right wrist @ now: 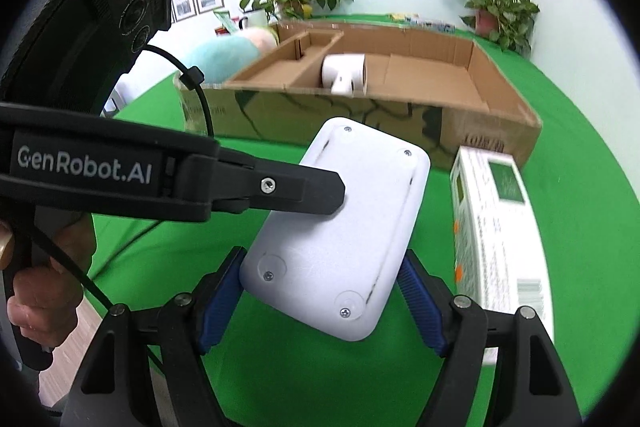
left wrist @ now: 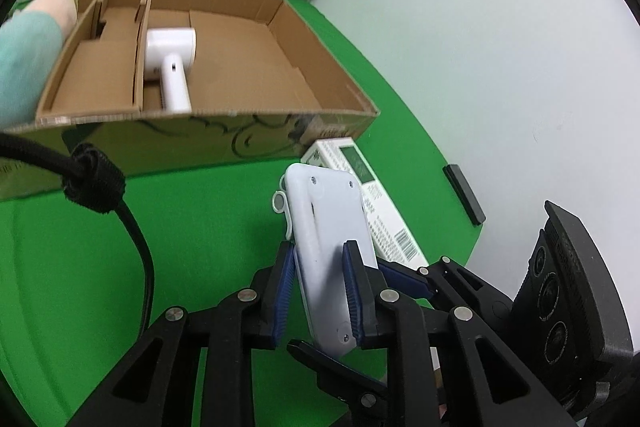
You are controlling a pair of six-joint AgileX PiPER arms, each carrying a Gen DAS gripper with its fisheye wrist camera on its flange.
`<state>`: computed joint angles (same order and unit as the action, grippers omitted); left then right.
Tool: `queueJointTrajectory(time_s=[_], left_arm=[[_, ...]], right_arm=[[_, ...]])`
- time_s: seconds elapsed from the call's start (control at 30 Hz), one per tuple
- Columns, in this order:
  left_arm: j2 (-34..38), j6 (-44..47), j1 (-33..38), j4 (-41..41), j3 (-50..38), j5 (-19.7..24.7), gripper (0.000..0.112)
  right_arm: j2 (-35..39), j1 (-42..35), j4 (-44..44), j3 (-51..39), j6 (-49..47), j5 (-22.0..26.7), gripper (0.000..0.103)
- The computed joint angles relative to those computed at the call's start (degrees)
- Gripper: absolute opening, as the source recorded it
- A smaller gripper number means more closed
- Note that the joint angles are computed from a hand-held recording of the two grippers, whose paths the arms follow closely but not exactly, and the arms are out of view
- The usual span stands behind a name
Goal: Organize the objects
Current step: 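Lift the white case with the right gripper and carry it over the box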
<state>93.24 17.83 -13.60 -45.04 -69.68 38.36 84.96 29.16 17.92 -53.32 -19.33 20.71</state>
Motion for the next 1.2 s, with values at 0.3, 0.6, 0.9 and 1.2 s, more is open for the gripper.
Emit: queueJointTrajectory(time_s=[0.3,0.6,0.9,1.2], left_arm=[[0.6,-7.3,0.1,7.9,-10.3,2.2,0.021],[5.9,-13.4,1.5,14.7,-24.7,6.7,0.021],[17.9,-17.6,4.7,17.0,-45.1,15.2,0.021],[33.1,-22.2,7.5,16.6,-64.7,24.2,0.021]], right_arm=[[1.4,-1.8,3.9,-7.3,-5.6,1.4,0.075],[7.0,-4.9,9.3,-19.1,-12.6,6.8,0.075],[16.6,-7.5,10.5,-34.8,-14.1,15.7,0.075],[28.2,-9.0,9.2,-50.1,-11.5,26.7,0.075]])
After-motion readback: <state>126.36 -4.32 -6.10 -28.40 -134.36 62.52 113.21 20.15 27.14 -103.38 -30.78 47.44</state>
